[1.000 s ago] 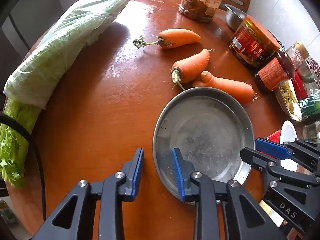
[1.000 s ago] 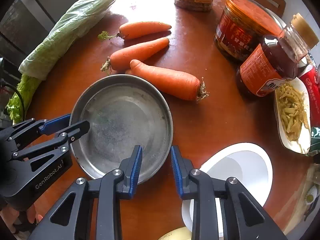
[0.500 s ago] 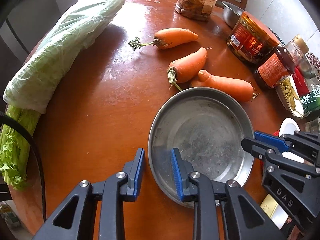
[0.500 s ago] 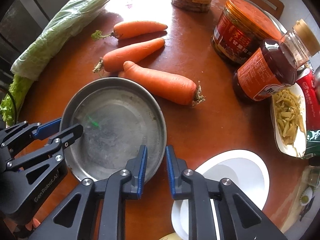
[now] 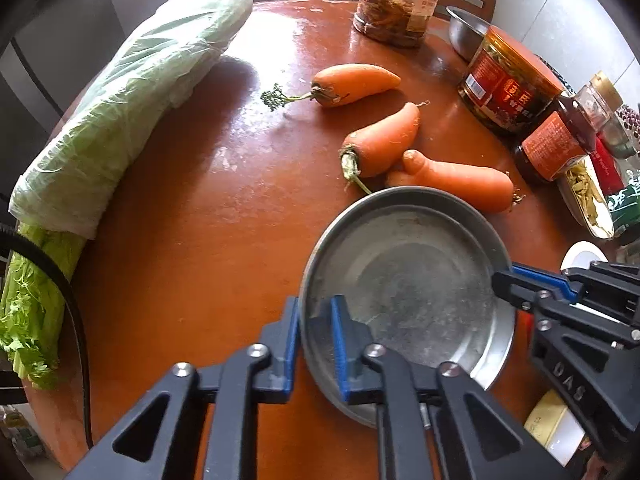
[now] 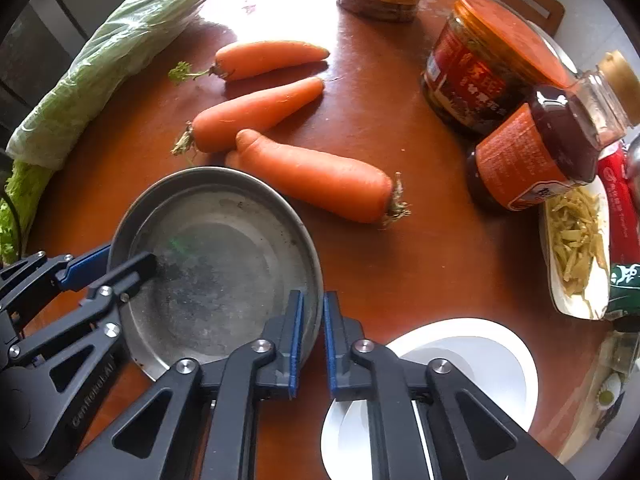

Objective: Organize plates and bowls
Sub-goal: 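Lift the steel tray with the left gripper and carry it toward the pink plate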

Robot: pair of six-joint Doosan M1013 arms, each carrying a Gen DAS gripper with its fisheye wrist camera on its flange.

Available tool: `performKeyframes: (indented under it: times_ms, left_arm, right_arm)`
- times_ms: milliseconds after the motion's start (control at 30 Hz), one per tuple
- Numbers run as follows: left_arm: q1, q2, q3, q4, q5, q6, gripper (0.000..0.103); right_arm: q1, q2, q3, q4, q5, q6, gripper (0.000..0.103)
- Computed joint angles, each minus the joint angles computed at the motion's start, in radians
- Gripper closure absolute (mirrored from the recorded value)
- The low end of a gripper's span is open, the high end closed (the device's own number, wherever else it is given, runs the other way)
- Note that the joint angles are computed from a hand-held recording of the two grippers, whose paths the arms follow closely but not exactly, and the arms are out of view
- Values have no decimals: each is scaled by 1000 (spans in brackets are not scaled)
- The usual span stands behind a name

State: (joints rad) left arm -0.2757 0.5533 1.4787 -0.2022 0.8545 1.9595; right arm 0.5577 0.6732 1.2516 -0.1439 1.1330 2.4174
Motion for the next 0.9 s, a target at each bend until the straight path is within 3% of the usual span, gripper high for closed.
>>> performKeyframes:
  times_ms: [467, 900]
  left_arm:
    - [21, -1, 0, -71, 38, 28, 95]
    - [46, -75, 60, -95, 13, 44, 95]
  right_arm:
    - [-2, -32, 41, 27, -48, 19, 98]
    - [17, -64, 68, 12, -81, 24, 98]
